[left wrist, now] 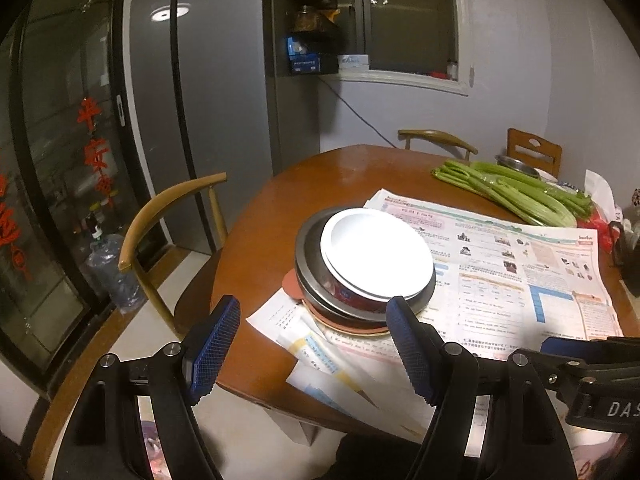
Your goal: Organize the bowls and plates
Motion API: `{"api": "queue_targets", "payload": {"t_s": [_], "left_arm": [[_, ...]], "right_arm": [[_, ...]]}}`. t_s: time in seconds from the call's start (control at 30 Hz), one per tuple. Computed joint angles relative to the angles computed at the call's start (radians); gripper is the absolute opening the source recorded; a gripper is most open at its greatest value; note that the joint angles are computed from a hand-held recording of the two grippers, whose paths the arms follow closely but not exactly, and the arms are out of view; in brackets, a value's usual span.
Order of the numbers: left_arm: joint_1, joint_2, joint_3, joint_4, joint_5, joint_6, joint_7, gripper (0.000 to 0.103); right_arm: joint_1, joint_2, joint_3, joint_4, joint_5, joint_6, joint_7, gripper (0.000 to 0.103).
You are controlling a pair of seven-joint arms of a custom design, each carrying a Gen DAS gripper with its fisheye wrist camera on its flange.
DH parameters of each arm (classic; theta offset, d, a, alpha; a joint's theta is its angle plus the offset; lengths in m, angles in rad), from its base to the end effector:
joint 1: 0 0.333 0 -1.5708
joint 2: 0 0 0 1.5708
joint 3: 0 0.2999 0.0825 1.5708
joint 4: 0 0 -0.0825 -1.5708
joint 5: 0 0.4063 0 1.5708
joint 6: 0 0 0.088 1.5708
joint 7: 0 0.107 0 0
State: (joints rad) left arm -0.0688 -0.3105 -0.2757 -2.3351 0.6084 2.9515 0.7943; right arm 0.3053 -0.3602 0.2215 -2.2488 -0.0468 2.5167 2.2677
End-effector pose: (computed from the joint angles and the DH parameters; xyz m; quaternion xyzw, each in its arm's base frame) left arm 0.4775 -0.2217 0.5257 -0.5799 0.6690 -0.3510 0.3048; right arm 0.4437 0.2701 0.5544 -0.6274 0.7146 -0.1094 0.2893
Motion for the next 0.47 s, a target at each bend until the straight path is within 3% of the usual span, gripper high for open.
{"api": "queue_targets", "payload": {"t_s": [0.47], "left_arm": [[-0.044,0.002,0.033,-0.001,-0.074,-0.021,0.073,0.077]], "right_arm": [[0.006,0.003,-0.001,0.003,0.009,-0.001,-0.007,0.054]]}}
